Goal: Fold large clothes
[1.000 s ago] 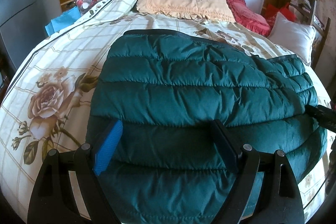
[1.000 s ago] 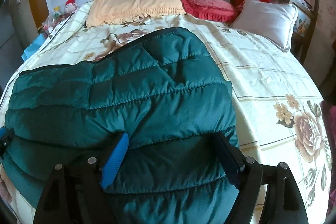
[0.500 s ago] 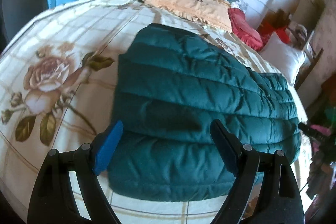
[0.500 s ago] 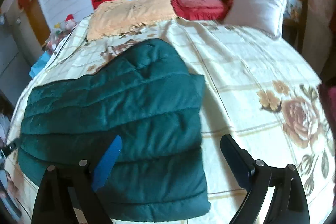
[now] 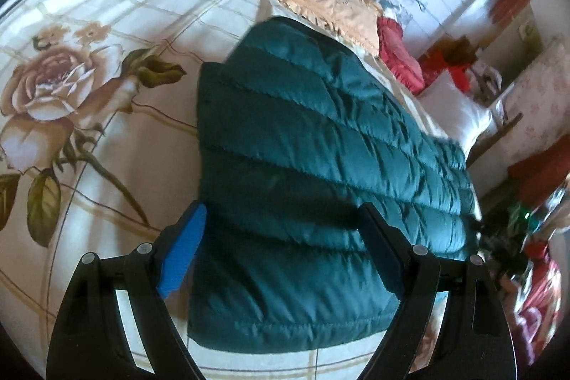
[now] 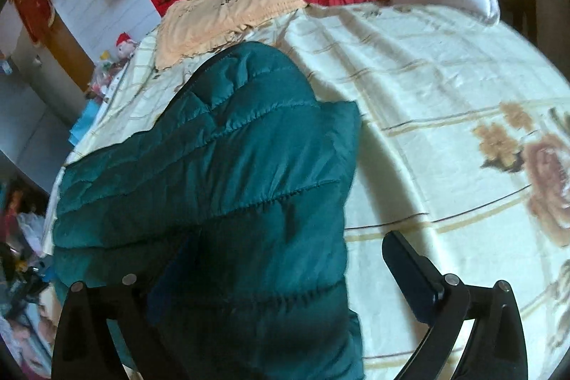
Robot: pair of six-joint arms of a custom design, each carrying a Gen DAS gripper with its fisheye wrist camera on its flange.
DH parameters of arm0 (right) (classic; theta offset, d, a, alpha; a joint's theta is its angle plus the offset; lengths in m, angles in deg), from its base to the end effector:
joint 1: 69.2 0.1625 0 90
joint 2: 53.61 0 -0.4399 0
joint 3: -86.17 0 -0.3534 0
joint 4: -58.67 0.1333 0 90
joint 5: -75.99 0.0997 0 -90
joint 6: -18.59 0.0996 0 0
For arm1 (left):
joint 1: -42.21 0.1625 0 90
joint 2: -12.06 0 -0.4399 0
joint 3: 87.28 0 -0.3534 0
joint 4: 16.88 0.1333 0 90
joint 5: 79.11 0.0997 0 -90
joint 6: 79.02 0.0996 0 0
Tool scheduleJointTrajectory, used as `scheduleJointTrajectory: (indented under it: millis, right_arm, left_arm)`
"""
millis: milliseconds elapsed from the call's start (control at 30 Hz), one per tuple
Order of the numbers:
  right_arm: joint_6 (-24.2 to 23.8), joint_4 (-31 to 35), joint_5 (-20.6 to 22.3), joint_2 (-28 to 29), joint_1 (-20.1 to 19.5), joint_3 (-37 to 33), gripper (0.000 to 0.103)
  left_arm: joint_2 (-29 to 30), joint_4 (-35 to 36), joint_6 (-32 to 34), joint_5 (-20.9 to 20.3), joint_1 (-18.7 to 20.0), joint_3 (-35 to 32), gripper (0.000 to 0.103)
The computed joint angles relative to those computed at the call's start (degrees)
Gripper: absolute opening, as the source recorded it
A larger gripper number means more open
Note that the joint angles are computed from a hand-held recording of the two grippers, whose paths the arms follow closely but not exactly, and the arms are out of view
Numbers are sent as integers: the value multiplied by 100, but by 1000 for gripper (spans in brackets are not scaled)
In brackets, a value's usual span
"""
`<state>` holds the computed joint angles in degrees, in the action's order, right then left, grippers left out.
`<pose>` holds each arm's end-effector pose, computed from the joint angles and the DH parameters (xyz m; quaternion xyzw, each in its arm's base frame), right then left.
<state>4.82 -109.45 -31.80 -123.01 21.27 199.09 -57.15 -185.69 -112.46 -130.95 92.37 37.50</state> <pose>0.1074 -0.5461 0.3095 0.0713 -0.9417 0.2747 0.1807 -0.1569 -0.4922 0.2496 -0.0141 0.9279 -0.3438 0.1433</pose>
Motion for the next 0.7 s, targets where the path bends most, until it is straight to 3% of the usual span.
scheduleJointTrajectory:
  millis: [167,233,300,367,500,567,700]
  right_arm:
    - [-152,221,391,95,-69,-95,102]
    - [-206,271,482,178,-53,-137,102]
    - [-159,182,428,259,10,-124,103]
    - [-94,116,322,353,70,-173,103]
    - [-70,35,283,387,117,-154,102]
    - [-99,-58,228,373,174,-72,90]
    - [-178,2,172,177,336,93,60]
  left_arm:
    - [-23,-62,-142,-599,357,-53,87]
    - [31,-168,-32,-581,361,-42,97]
    - [89,-173,-158,-582,417,-61,102]
    - [111,-133,-444,-940,579,-122,102]
    - [182,-326,-388,-936,518,-82,102]
    - [187,13,-310,-916,412,-157,100]
    - [-17,112,-193,-722,90,39,84]
